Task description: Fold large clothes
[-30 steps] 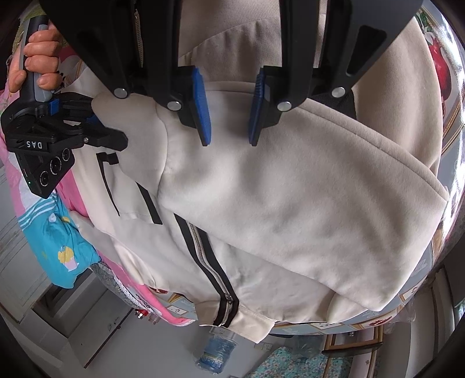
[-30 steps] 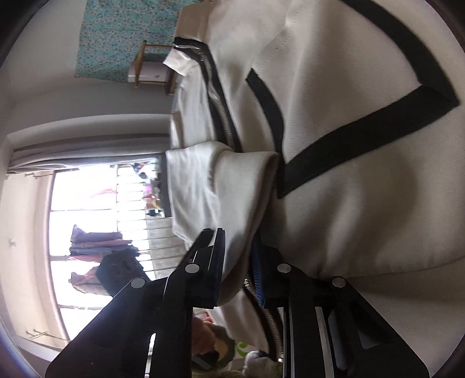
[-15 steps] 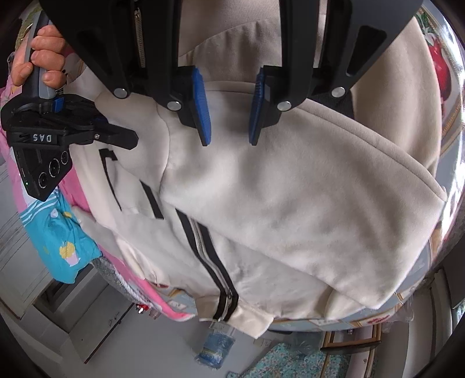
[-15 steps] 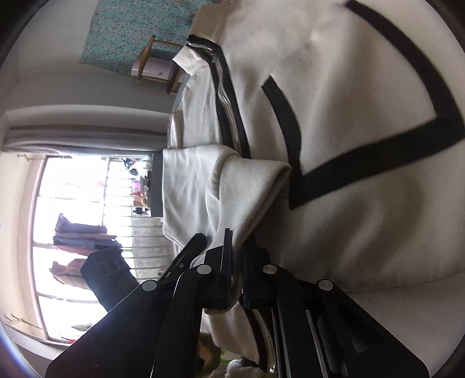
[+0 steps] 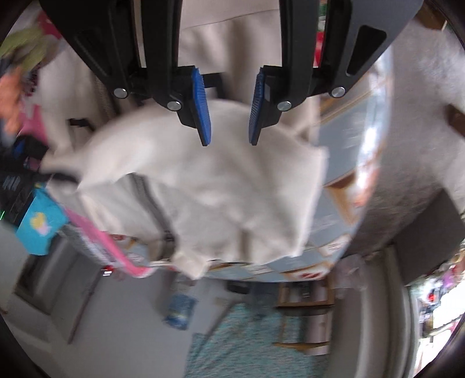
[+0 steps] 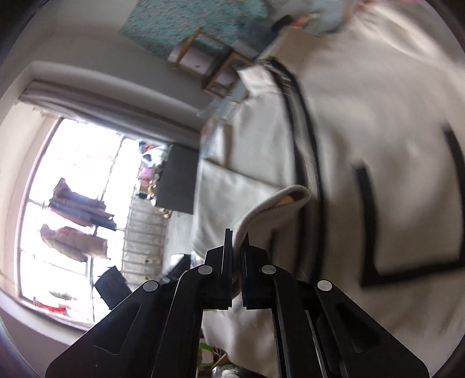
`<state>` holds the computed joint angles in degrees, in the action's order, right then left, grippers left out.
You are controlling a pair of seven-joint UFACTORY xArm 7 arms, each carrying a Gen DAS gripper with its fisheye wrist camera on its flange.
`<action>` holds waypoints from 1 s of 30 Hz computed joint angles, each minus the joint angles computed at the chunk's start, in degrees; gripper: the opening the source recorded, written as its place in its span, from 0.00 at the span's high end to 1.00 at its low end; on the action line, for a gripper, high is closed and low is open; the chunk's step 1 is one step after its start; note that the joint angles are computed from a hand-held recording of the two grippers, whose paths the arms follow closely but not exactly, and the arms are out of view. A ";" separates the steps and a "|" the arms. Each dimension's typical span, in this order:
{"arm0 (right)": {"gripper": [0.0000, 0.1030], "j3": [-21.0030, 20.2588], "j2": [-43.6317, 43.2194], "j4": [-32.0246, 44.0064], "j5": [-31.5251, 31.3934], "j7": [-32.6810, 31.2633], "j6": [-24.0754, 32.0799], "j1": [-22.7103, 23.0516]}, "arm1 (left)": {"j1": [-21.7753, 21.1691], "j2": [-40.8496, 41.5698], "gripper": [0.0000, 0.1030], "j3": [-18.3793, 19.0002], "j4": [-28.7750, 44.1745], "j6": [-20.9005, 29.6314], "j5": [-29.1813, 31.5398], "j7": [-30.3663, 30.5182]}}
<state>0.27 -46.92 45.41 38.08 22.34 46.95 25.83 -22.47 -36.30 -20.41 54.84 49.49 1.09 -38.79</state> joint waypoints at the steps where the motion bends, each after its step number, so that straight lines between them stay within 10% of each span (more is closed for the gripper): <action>1: 0.96 -0.85 2.84 2.36 0.41 -1.63 -0.22 1.03 | 0.35 -0.35 0.75 0.39 -0.26 1.15 -0.03 -0.34; 16: 0.96 4.00 53.57 77.33 2.27 -13.22 9.43 0.13 | 3.69 2.65 0.63 0.99 0.83 2.33 2.35 -4.01; 26: 0.96 -0.26 30.57 34.19 5.41 -16.36 9.70 -12.55 | 6.01 13.86 0.61 -1.29 8.08 7.79 13.41 -6.40; 30: 0.96 -2.53 31.16 31.36 5.84 -15.35 11.01 -13.42 | 4.09 16.61 0.61 0.60 9.69 7.81 13.20 -5.86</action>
